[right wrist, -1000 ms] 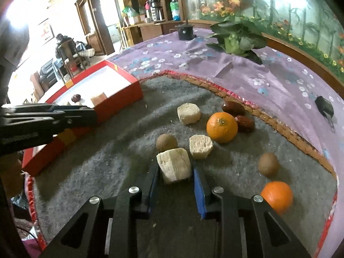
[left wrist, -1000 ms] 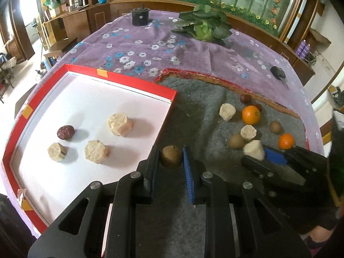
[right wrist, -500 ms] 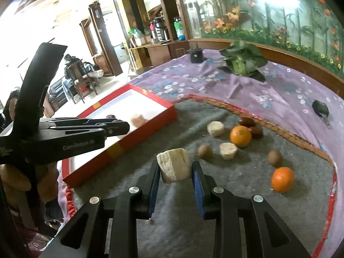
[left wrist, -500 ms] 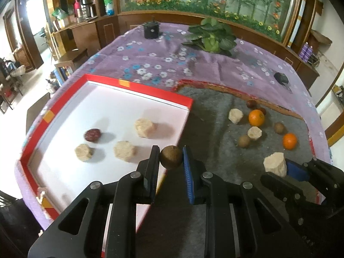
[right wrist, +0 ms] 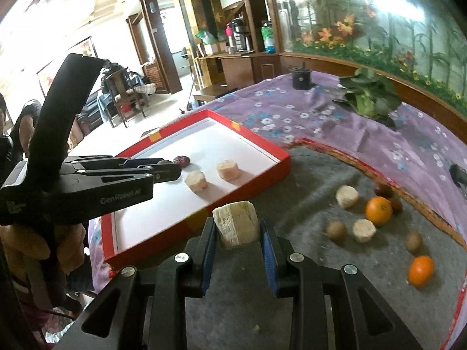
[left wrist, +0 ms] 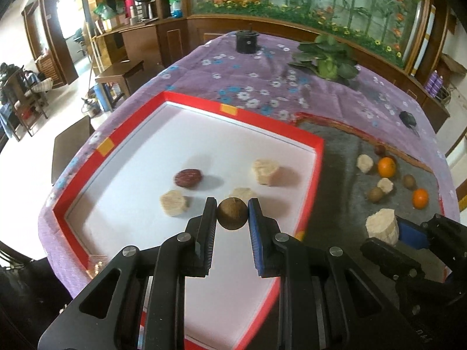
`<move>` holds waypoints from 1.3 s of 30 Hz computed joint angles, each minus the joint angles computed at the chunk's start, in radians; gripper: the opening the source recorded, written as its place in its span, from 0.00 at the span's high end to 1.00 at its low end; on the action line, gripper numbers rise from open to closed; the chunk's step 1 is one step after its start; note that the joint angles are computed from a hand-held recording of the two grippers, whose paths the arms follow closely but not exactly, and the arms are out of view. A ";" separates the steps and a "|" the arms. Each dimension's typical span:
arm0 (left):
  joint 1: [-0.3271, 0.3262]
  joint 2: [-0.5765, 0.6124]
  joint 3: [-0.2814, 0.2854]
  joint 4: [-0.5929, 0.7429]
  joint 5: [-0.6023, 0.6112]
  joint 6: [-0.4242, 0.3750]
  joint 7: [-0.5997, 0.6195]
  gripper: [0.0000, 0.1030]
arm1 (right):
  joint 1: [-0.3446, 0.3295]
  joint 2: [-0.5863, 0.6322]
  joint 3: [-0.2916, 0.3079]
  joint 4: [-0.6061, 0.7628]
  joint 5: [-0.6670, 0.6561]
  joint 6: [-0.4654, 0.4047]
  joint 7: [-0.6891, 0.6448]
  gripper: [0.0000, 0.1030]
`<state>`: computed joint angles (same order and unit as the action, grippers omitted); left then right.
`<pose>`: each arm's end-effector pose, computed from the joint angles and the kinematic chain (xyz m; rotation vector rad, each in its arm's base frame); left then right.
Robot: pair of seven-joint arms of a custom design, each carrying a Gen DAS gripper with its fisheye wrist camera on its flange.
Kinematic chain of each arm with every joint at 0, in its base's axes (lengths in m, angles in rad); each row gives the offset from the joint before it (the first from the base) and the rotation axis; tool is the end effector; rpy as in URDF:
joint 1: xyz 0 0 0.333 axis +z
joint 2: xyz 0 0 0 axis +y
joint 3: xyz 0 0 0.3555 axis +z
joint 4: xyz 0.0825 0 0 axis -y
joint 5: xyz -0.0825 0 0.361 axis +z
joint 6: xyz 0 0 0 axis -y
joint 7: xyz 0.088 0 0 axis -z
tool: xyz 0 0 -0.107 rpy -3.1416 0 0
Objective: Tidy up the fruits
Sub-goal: 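Carry the kiwi and pastry into the white tray and open both grippers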
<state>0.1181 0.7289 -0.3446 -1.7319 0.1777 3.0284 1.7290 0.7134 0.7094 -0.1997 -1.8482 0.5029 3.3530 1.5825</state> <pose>0.7114 -0.1251 0.2966 -1.4966 2.2620 -0.7488 0.6149 0.3172 0.2879 -1.7460 1.6319 -0.5151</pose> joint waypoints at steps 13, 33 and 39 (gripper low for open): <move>0.018 0.093 0.004 0.183 -0.072 -0.162 0.026 0.80 | -0.070 0.098 0.048 0.217 -0.128 -0.141 0.034 0.72; -0.044 0.084 0.090 0.147 -0.066 -0.131 0.020 0.80 | -0.112 0.241 0.029 0.459 -0.328 -0.315 0.225 0.72; -0.062 0.087 0.115 0.156 -0.043 -0.133 -0.036 0.55 | -0.100 0.232 0.014 0.437 -0.352 -0.285 0.251 0.60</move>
